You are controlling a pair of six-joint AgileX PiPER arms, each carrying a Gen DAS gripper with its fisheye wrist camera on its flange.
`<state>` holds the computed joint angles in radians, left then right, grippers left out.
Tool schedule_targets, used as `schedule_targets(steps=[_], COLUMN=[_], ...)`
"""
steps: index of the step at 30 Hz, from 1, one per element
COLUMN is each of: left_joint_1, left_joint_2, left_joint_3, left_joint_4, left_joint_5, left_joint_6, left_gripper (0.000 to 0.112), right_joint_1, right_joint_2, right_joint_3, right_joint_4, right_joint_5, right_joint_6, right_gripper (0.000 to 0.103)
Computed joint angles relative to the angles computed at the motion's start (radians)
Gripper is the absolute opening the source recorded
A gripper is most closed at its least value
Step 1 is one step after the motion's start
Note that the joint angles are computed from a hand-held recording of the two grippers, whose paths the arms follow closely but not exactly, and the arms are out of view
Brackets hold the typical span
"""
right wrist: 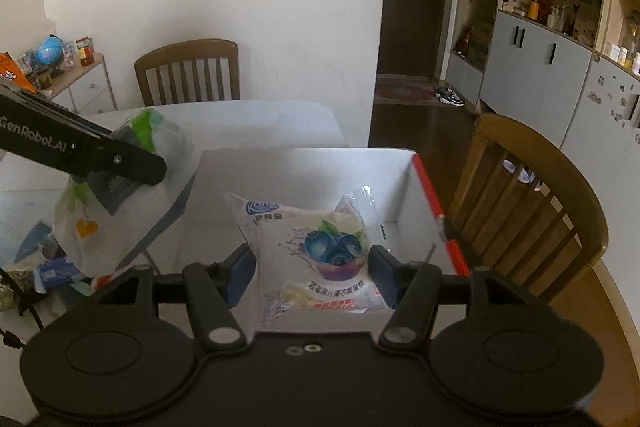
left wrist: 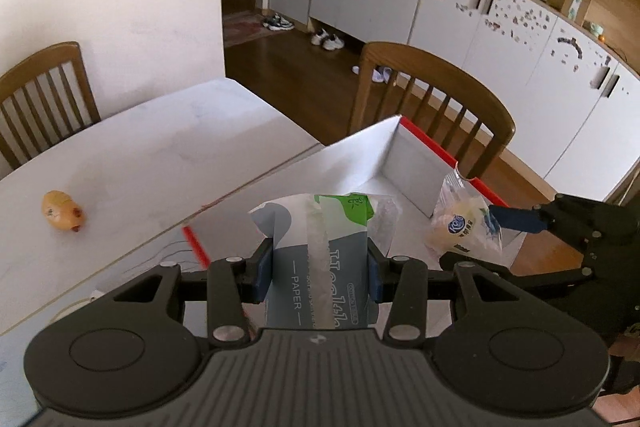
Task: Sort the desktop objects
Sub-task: 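Lift both held bags and carry them over the red shoebox, then lower both bags into the shoebox and open both grippers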
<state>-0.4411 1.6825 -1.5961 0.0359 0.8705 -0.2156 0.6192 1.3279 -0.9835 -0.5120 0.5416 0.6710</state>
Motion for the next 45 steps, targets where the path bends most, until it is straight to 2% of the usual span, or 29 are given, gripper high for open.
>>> schedule_targets(steps=[4, 11, 18, 28, 41, 45], left_joint_1=[-0.010, -0.015, -0.015, -0.007, -0.012, -0.017], left_joint_2=[0.047, 0.130, 0.216, 0.359, 0.482, 0.517], left_joint_3=[-0.031, -0.082, -0.142, -0.276, -0.418, -0.470], left_joint_4=[0.010, 0.013, 0.006, -0.015, 0.000, 0.007], left_joint_5=[0.012, 0.045, 0.059, 0.146, 0.262, 0.306], left_joint_6=[-0.001, 0.026, 0.068, 0.137, 0.119, 0.103], left_gripper=[0.043, 0.043, 0.044, 0.044, 0.044, 0.045], right_joint_1=[-0.045, -0.145, -0.173, -0.238, -0.238, -0.250], right_joint_2=[0.003, 0.060, 0.121, 0.235, 0.332, 0.341], right_joint_3=[0.010, -0.003, -0.023, -0.131, -0.202, -0.208], right_joint_4=[0.072, 0.325, 0.391, 0.588, 0.552, 0.573], right_joint_5=[-0.030, -0.055, -0.051, 0.070, 0.175, 0.185], right_joint_6=[-0.106, -0.425, -0.559, -0.811, -0.802, -0.818], right_gripper=[0.062, 0.063, 0.063, 0.062, 0.063, 0.063])
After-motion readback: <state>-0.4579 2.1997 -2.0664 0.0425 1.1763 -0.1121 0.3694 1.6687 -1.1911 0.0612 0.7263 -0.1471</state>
